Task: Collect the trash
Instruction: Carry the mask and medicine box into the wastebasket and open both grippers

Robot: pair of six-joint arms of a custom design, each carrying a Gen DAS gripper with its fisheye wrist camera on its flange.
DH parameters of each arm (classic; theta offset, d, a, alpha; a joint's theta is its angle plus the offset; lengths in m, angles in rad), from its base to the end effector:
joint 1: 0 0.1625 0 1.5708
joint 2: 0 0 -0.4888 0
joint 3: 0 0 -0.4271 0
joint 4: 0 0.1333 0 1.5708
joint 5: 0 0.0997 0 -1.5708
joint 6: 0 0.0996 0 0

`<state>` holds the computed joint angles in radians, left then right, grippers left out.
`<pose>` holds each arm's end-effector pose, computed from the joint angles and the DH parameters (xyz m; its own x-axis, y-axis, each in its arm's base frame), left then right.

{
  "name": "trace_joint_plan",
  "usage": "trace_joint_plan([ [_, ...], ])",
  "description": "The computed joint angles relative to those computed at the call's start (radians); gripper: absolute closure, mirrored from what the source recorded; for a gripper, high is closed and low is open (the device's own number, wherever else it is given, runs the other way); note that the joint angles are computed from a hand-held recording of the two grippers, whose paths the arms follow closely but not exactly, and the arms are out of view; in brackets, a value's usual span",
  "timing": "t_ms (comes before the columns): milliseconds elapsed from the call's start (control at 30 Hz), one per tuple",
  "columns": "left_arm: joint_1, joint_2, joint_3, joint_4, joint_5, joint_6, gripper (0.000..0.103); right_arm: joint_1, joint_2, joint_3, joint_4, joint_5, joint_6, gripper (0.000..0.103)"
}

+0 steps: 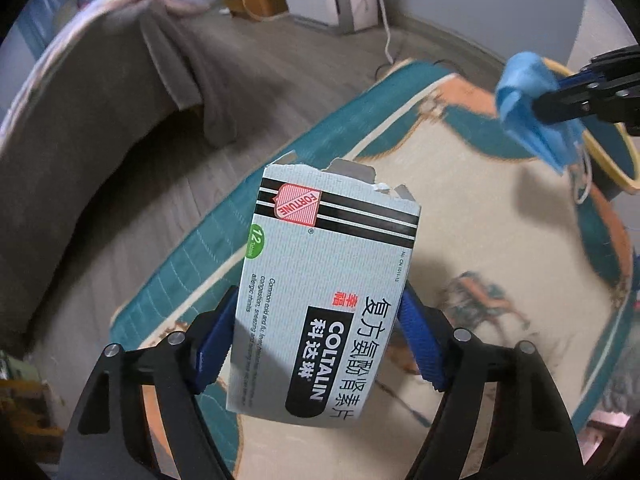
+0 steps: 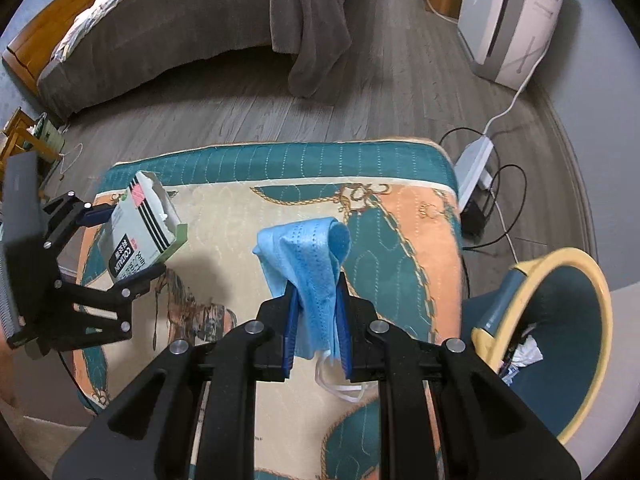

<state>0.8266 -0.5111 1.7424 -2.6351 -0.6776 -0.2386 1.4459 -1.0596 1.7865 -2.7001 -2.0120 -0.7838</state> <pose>-0.2896 -0.6258 -0.0793 -0.5208 0.3338 -0.7858 0.5608 0.8277 -0.0201 0.0047 -0.6913 0.2612 -0.7016 -0.4472 0.5548 -0.5375 0.8433 0.0000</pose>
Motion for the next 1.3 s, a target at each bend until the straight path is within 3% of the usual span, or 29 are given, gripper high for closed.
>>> trace_joint_plan([
  [167, -0.073, -0.001, -0.009, 0.034, 0.014, -0.025, 0.026, -0.009, -0.063, 0.035, -0.016, 0.034, -0.001, 0.086],
  [333, -0.136, 0.006, -0.033, -0.016, 0.023, -0.048, 0.026, -0.025, -0.124, 0.052, -0.061, 0.059, 0.020, 0.086],
  [533, -0.204, 0.069, -0.104, -0.066, -0.003, -0.008, 0.026, -0.077, -0.212, 0.042, -0.097, 0.103, 0.067, 0.086],
  [633, -0.222, 0.111, -0.157, -0.106, -0.066, 0.015, 0.026, -0.111, -0.243, 0.024, -0.104, 0.114, 0.091, 0.086],
  [967, -0.223, 0.320, -0.441, -0.108, -0.234, 0.136, 0.026, -0.222, -0.246, -0.081, -0.052, 0.082, 0.122, 0.086],
  [1200, -0.211, 0.440, -0.606, -0.045, -0.258, 0.155, 0.026, -0.271, -0.198, -0.168, 0.030, 0.088, 0.193, 0.086],
  [1233, -0.210, 0.453, -0.622, -0.045, -0.253, 0.162, 0.026, -0.275, -0.195, -0.175, 0.041, 0.096, 0.198, 0.085],
  [1300, -0.210, 0.477, -0.653, -0.052, -0.240, 0.177, 0.024, -0.277, -0.189, -0.186, 0.050, 0.108, 0.209, 0.071],
])
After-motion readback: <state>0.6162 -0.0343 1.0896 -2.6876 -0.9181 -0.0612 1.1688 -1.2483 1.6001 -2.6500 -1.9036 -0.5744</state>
